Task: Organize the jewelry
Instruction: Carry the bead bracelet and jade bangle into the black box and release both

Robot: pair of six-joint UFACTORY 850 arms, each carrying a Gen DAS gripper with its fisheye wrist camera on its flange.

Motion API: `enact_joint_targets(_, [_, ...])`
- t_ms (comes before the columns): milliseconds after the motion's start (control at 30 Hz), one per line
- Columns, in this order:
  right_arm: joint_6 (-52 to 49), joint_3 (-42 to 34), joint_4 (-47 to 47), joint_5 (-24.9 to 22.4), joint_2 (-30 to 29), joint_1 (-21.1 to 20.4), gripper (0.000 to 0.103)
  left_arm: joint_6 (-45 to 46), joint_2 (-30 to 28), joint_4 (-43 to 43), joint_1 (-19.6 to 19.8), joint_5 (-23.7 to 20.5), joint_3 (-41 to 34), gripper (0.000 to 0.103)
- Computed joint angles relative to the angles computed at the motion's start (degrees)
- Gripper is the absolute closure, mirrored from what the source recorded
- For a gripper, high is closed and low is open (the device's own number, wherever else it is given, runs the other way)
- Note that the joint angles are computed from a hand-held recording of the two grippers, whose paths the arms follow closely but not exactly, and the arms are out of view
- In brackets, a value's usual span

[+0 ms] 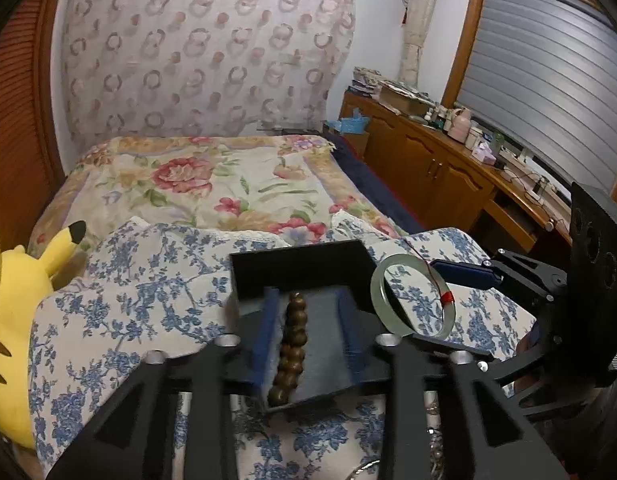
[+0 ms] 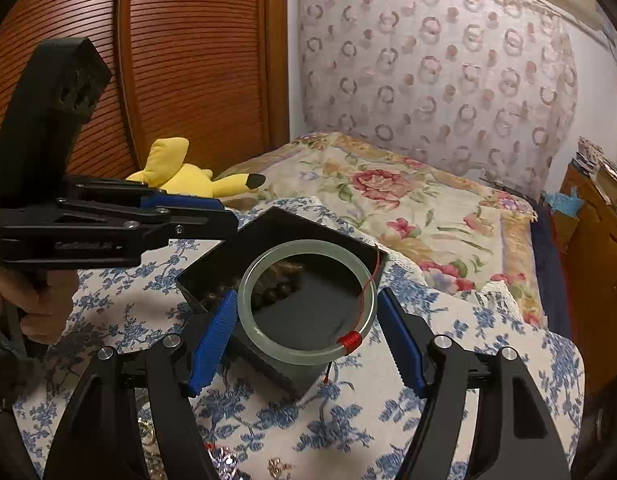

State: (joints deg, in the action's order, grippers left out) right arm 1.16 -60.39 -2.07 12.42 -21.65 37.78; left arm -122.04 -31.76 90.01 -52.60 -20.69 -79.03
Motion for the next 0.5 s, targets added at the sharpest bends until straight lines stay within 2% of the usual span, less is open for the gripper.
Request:
enact_joint_targets(67, [0.86, -1.34, -1.37, -0.84, -1.13, 0.15, 0.029, 0.23, 0.42, -0.22, -0.03, -0.69, 0.57, 0.068])
enact_joint_targets(267, [2.49, -4.66, -3.91, -2.95, -4.12, 0.64, 0.029, 0.46, 1.7, -1.09, -0.4, -3.74, 3.12, 0.049])
enact_joint_targets(333, [1.21, -5.97, -2.79, -4.26, -5.27, 0.86, 0.029, 0.67, 2.06, -1.83, -0.41, -4.73, 4.04, 0.038])
enact_joint_targets(500, [1.32, -7.74, -3.36, -6.51, -6.84, 1.24, 0.029, -0.23, 2.99, -1.91, -0.38, -5.97, 6.33, 0.03])
